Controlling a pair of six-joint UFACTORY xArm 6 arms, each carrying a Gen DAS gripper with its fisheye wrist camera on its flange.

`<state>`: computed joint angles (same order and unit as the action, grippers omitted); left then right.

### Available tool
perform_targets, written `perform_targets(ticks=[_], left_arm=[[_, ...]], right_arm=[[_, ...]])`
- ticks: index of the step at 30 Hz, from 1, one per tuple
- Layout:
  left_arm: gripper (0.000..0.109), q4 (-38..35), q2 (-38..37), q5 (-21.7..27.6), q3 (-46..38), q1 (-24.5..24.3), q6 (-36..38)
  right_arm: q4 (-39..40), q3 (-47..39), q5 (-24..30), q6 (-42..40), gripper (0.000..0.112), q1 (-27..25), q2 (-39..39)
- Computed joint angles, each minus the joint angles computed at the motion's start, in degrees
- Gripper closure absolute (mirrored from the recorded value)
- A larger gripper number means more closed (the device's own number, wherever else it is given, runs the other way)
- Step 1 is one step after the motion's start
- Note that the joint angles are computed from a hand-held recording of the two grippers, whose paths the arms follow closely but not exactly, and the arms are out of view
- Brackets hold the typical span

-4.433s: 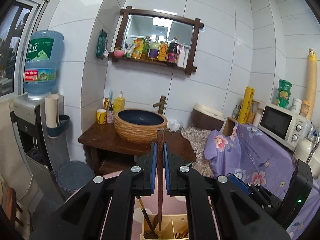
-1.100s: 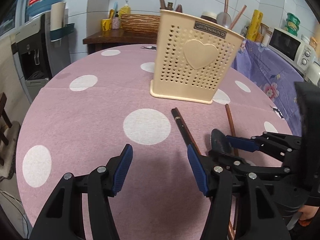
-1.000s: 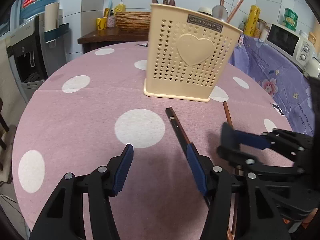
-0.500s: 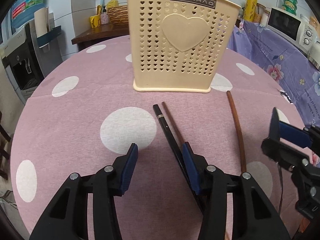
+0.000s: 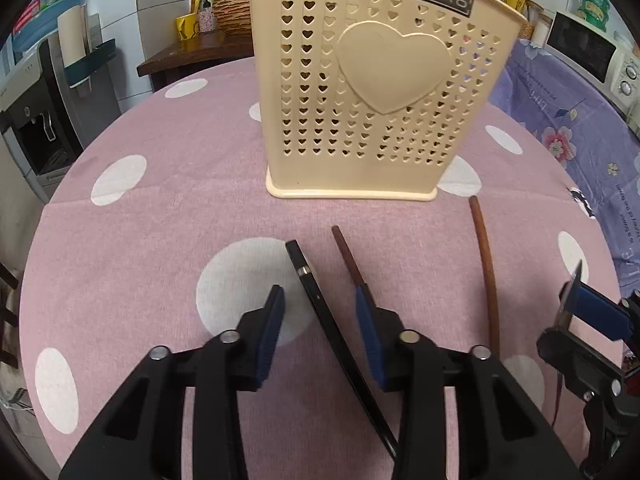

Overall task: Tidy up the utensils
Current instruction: 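Grasp the metal spoon with the right gripper while the left grasps the black chopstick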

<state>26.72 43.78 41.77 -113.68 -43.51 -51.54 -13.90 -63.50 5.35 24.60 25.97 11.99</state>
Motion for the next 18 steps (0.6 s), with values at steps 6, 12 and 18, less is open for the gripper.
perform_targets(ticks=[6, 12, 18], left_arm=[[0.096, 0.99, 1.71, 1.26, -2.8, 0.07, -1.08], [0.099, 0.9, 0.5, -1.02, -0.49, 0.42, -2.94], [0.099, 2.32, -1.68, -3.26, 2.44, 0.58, -5.14]], right_arm=[[-1.5, -0.12, -0.06, 1.81, 0.075, -0.31, -0.17], [-0.87, 0.21, -0.87, 1.78, 0.075, -0.49, -0.46], [3.77, 0.55, -1.74, -2.05, 0.075, -0.32, -0.18]])
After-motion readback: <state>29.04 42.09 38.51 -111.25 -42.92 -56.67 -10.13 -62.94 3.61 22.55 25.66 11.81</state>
